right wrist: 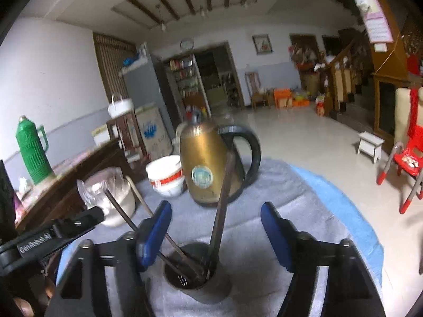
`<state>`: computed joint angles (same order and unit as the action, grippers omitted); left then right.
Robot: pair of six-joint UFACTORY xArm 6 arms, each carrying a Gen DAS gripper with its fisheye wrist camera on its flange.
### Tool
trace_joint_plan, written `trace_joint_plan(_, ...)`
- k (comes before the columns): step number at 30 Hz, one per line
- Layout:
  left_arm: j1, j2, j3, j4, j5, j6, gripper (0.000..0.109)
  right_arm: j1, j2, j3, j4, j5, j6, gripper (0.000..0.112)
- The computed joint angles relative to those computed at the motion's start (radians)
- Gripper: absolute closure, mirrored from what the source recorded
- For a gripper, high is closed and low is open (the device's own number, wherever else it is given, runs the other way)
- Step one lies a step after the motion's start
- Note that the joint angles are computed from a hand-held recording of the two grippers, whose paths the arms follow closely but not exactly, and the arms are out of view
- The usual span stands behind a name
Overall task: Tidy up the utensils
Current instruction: 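Move both grippers back over the remaining dark chopsticks on the cloth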
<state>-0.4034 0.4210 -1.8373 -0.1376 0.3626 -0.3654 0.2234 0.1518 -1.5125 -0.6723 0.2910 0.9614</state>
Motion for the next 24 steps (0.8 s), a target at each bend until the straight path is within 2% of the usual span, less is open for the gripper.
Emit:
trace_joint_plan(3,0.018,-0.108,0.144,-0.012,-0.066,0.01,0.047,0.004,-0.055,0.047,-0.022,-0.01,0.024,0.038)
trace_joint_plan(5,0.035,-0.192,0.265,0.026,-0.111,-0.029,0.037,0.008,-0.105,0.103,-0.025,-0.027,0.033,0.038)
trace_joint_plan(8,0.067,-0.3,0.44,0.134,-0.139,-0.125,0.032,0.032,-0.159,0.186,0.071,-0.036,-0.051,0.038)
trace_joint_plan(13,0.097,-0.418,0.676,0.225,-0.081,-0.207,0.032,0.118,-0.197,0.335,0.457,0.031,-0.395,0.038)
trace_joint_plan(15,0.102,-0.437,0.74,0.195,-0.015,-0.184,0.032,0.154,-0.186,0.375,0.559,0.07,-0.474,0.038)
trace_joint_plan(19,0.111,-0.454,0.801,0.193,0.062,-0.193,0.032,0.188,-0.153,0.391,0.745,0.132,-0.602,0.039)
trace_joint_plan(23,0.108,-0.468,0.836,0.198,0.075,-0.198,0.032,0.203,-0.1,0.341,0.878,0.173,-0.705,0.04)
trace_joint_plan(24,0.106,-0.471,0.84,0.198,0.076,-0.2,0.032,0.204,-0.08,0.315,0.896,0.185,-0.716,0.043)
